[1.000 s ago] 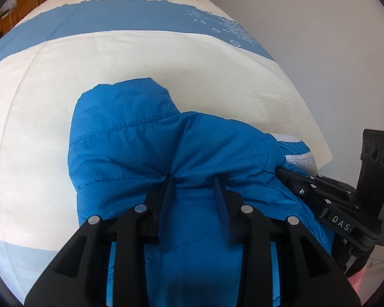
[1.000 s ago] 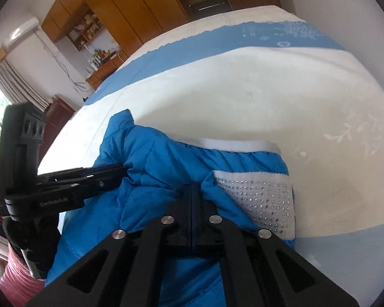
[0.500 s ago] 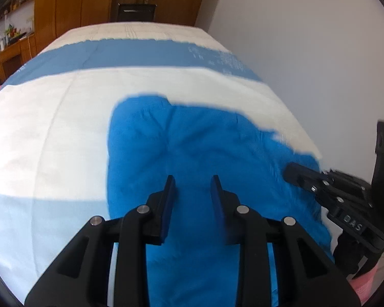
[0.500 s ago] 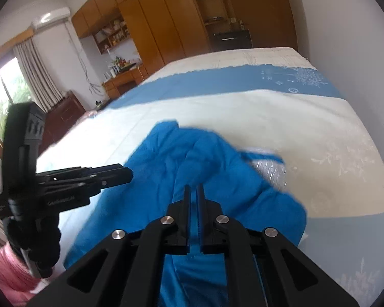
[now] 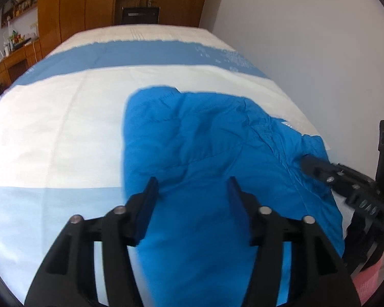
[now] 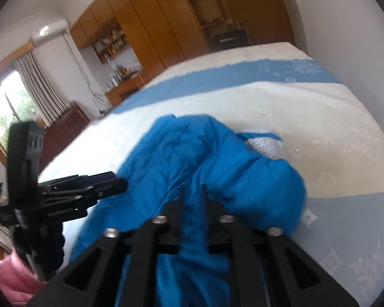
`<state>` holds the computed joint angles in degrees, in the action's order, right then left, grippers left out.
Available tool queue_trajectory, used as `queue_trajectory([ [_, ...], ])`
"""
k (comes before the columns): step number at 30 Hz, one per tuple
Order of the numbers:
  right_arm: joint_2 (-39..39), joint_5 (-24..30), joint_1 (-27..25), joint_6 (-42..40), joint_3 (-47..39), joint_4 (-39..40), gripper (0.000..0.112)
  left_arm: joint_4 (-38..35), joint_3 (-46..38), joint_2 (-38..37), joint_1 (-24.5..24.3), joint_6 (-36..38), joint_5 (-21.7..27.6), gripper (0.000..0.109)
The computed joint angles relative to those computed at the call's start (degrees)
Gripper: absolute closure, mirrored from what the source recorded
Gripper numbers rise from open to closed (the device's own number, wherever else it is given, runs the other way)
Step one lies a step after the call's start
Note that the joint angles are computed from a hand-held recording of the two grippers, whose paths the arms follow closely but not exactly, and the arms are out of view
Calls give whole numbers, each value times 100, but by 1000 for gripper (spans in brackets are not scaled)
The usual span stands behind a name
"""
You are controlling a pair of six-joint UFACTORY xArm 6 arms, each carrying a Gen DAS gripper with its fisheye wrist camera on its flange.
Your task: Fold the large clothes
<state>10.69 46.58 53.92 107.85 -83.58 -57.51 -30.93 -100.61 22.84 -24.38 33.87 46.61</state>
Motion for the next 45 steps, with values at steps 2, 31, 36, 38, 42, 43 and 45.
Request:
queue_trajectory([
  [2,-205,214,141,183,158,-160,74,-60,100,-125,128,109,32,44],
  [31,-554,-3779,-1093,5852,1784,-4110,16,-1150,-331,399,702,792,1685,18],
  [36,-450,-3956,-1172,5968,1646,-4401,14,-1457,-710,734,796,717,2224,17],
  [38,-394,-3985,-1178,5852,1585,-4366,15,-1603,-777,829,811,689,2352,14],
  [42,-396,-3857,-1112,5746,1591,-4347,27,-1680,-596,742,765,791,2234,16],
  [43,-410,-3829,-1098,5780,1603,-4389,34,-1687,-430,623,734,876,2095,22],
  [45,-457,-3754,-1064,5728,1644,-4372,43,-1686,-166,423,678,1036,1869,29],
])
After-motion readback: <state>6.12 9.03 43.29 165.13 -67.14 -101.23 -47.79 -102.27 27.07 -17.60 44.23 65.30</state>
